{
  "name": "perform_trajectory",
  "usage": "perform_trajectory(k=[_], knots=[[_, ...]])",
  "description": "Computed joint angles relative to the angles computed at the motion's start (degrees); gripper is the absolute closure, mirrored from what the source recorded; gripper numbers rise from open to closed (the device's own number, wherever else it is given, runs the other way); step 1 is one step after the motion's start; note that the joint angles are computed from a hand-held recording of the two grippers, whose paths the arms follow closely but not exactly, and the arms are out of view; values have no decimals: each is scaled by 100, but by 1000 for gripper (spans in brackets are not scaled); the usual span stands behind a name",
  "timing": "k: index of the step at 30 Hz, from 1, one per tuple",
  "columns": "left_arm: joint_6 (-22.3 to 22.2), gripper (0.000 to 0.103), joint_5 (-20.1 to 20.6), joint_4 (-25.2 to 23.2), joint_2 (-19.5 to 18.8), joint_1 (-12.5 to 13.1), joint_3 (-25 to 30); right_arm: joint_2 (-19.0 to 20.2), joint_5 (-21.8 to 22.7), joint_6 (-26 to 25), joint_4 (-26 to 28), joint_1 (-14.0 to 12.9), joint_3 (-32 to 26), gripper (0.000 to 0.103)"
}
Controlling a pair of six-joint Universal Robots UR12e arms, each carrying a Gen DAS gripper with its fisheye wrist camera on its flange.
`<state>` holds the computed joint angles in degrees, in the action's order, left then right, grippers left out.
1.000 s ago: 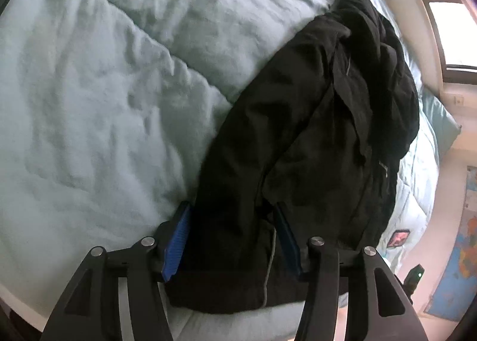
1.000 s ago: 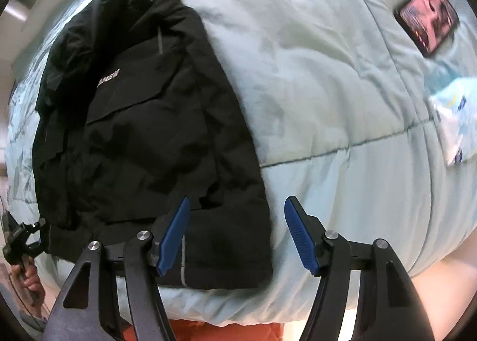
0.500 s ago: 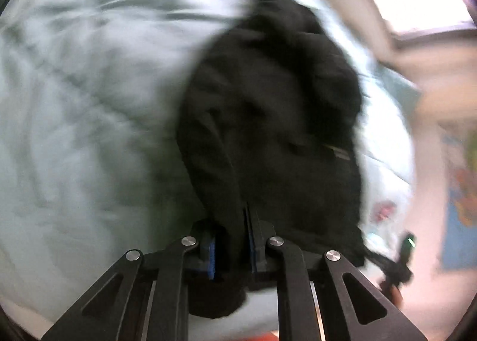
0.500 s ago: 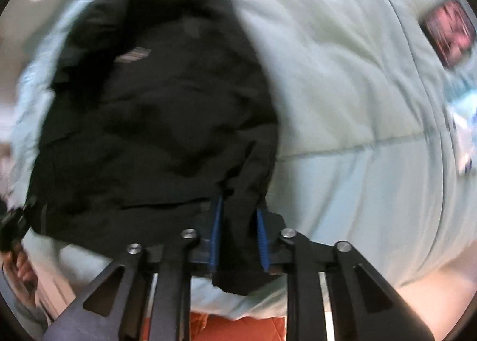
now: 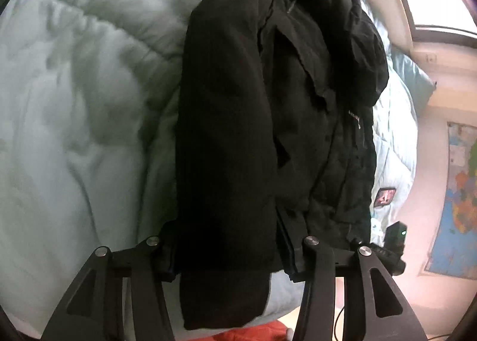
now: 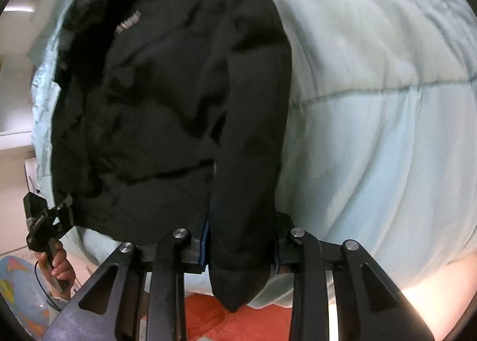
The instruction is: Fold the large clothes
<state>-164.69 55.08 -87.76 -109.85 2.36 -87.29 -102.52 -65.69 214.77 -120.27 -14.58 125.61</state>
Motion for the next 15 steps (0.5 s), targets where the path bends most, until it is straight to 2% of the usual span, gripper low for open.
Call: perform_trajectory(k=[1,2,3,4,8,11,15], knots=[[-46,53,-28,86,27,9,-52,-25,-43,-4,-55,13,-2,69],[-129,67,-48,303,89,21,-127,-60,-124,-33,-99,28,-15,72],[-154,74,-96,435,121,31,-170,-89,-191,-77,-187,51,-48,81],[-190,86,-220,618,178,66,-219,-120,-201,-104,-296,54,-69,85],[-325,91,-744,1065,278,138,-191,-201,-368,-247,-451,-10,-316,88],[-383,91,-957,1271,256,108,-16,-220,-417,-354,-512,-120,-473,89],[-635,91,-1446,1616,147,89,277,-205,-470,-397,-694,-260,-689,89]])
